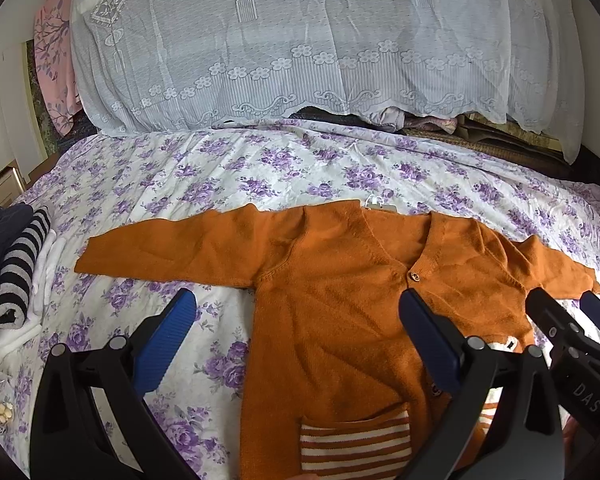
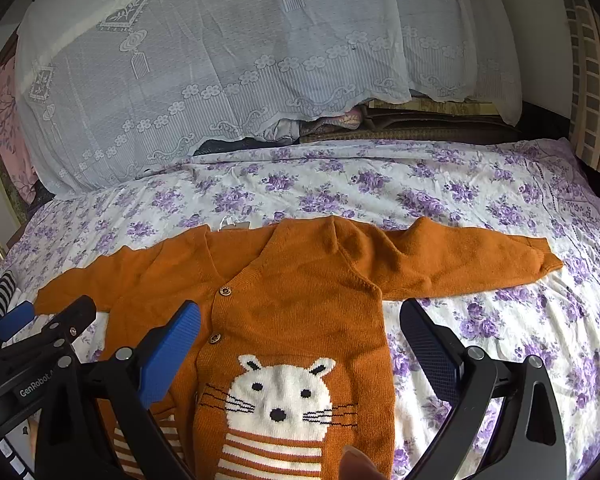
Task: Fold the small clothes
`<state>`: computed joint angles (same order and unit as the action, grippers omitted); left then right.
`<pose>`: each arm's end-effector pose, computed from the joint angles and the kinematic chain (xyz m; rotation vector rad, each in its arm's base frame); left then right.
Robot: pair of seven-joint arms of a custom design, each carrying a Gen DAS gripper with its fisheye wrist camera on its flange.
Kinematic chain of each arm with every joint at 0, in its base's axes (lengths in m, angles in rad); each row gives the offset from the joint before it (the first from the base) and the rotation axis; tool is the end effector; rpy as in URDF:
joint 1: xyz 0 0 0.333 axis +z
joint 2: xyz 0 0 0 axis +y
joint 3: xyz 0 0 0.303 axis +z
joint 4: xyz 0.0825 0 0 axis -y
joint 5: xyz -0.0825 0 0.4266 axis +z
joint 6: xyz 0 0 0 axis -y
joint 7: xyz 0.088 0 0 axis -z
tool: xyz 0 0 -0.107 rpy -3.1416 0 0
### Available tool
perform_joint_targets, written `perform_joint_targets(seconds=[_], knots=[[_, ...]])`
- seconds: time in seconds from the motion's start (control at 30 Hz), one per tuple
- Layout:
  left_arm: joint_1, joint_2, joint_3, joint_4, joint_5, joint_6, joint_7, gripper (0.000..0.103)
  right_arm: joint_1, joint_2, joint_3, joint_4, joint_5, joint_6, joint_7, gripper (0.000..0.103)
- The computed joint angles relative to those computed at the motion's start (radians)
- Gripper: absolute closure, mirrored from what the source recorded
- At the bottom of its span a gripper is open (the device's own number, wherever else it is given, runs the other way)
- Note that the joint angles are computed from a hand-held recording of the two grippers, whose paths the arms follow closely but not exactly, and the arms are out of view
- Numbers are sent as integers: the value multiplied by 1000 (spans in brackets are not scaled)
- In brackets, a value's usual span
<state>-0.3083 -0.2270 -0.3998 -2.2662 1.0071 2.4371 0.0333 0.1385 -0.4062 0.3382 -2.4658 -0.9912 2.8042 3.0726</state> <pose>0.4195 -0.3640 0.4543 -1.7592 1.5349 -0.7259 0.4264 0.2701 0.4616 -1.4936 1.7492 -0.7732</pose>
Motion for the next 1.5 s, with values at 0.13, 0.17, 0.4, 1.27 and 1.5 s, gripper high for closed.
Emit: perform_joint_targets(seconds=[0.13,0.17,0.4,1.27,1.5], knots=[[0,0,0,0,1,1,-1,4,0,0,-2,-1,-3,2,-1,3],[0,0,1,0,0,2,0,4,0,0,-1,0,-3,0,0,3],[0,-1,1,-1,-1,2,2,4,2,0,-3,0,-1,0,0,3],[6,-10,-1,-11,-6,8,6,4,4,1,-3,0,-3,-2,0,3],[9,-10,6,-24,-23,22,26,4,10,24,-9,4,10,-21,-25,3]])
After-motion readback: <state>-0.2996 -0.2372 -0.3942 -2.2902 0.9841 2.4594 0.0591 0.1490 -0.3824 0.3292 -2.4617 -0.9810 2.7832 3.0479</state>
